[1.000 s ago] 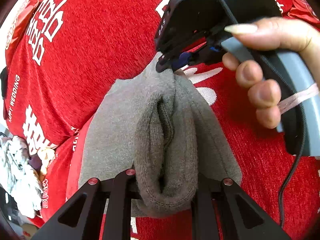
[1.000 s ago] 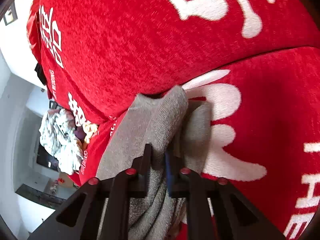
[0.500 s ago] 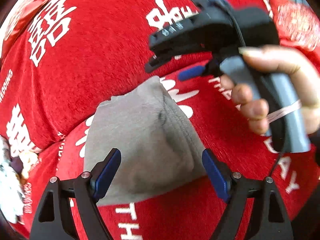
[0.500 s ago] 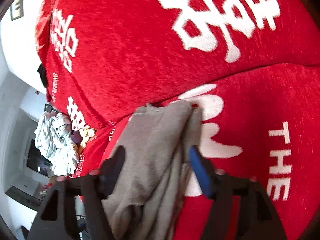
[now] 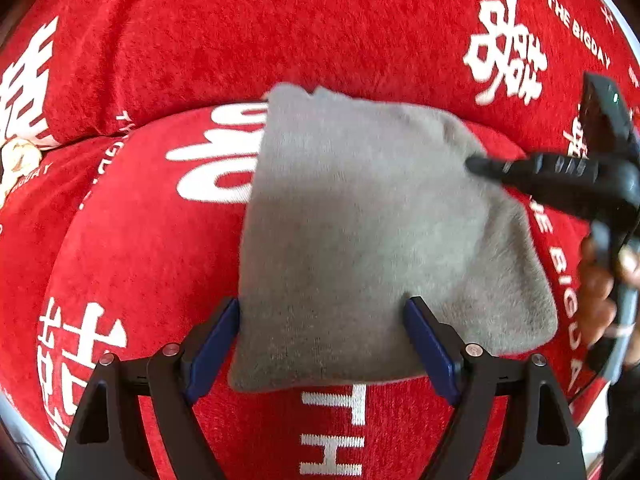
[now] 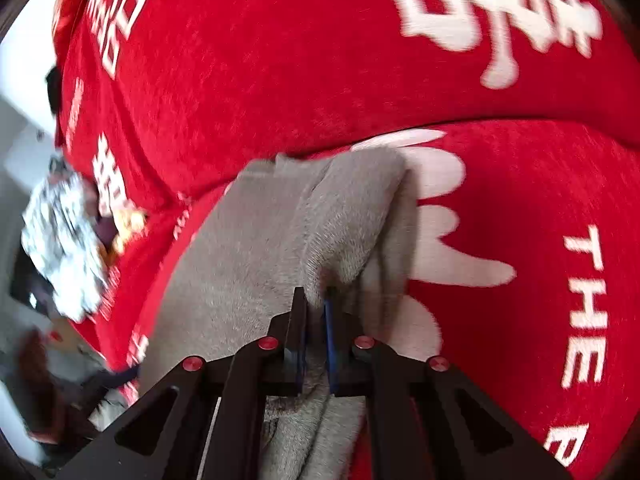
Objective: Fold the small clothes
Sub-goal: 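Lay the folded grey sweater down and open the left gripper while the right gripper holds its edge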
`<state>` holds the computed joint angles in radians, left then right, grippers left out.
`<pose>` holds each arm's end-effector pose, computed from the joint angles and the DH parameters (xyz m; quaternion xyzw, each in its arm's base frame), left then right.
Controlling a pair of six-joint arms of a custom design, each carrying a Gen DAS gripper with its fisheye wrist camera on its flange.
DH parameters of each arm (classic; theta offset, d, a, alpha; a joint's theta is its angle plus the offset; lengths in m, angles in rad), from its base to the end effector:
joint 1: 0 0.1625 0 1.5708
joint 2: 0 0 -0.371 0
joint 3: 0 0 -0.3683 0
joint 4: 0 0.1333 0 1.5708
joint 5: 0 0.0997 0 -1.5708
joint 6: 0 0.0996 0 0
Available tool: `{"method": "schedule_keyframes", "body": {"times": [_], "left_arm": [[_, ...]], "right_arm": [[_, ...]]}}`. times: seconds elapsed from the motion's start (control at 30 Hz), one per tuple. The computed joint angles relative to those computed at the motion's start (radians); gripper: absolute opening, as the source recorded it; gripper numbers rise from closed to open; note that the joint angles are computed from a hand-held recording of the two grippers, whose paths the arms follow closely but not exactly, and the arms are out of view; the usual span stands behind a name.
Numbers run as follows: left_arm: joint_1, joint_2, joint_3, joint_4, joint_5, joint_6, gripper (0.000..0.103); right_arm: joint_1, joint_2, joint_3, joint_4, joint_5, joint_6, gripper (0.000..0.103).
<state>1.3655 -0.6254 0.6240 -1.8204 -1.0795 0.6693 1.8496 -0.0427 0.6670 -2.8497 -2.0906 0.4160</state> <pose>0.0160 -0.8077 0.3199 0.3800 0.8847 -0.0627 0.2627 0.3011 -0.7472 -0.0448 -0.1452 -0.9073 0.3750 0.1230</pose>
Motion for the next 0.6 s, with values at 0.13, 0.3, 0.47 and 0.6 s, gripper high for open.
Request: {"method": "schedule_keyframes", "body": {"times": [0.13, 0.3, 0.47, 0.6], "left_arm": [[-0.002, -0.029, 0.098, -0.098, 0.026, 0.074, 0.096], [0.003, -0.039, 0.045, -0.042, -0.018, 0.056, 0.096], [0.017, 0.003, -0.073, -0.006, -0.036, 0.05, 0.096], [0.038, 0.125, -0.327, 0.147, -0.051, -0.027, 0.096]], "right_arm": [[0.008, -0.006, 0.014, 0.003, -0.012, 0.007, 0.009], [0.063, -0.066, 0.146, -0.117, -0.05, 0.001, 0.012], [0.138, -0.006, 0.127, -0.152, -0.114, -0.032, 0.075], [0.172, 0.109, -0.035, -0.049, -0.201, -0.078, 0.057]]}}
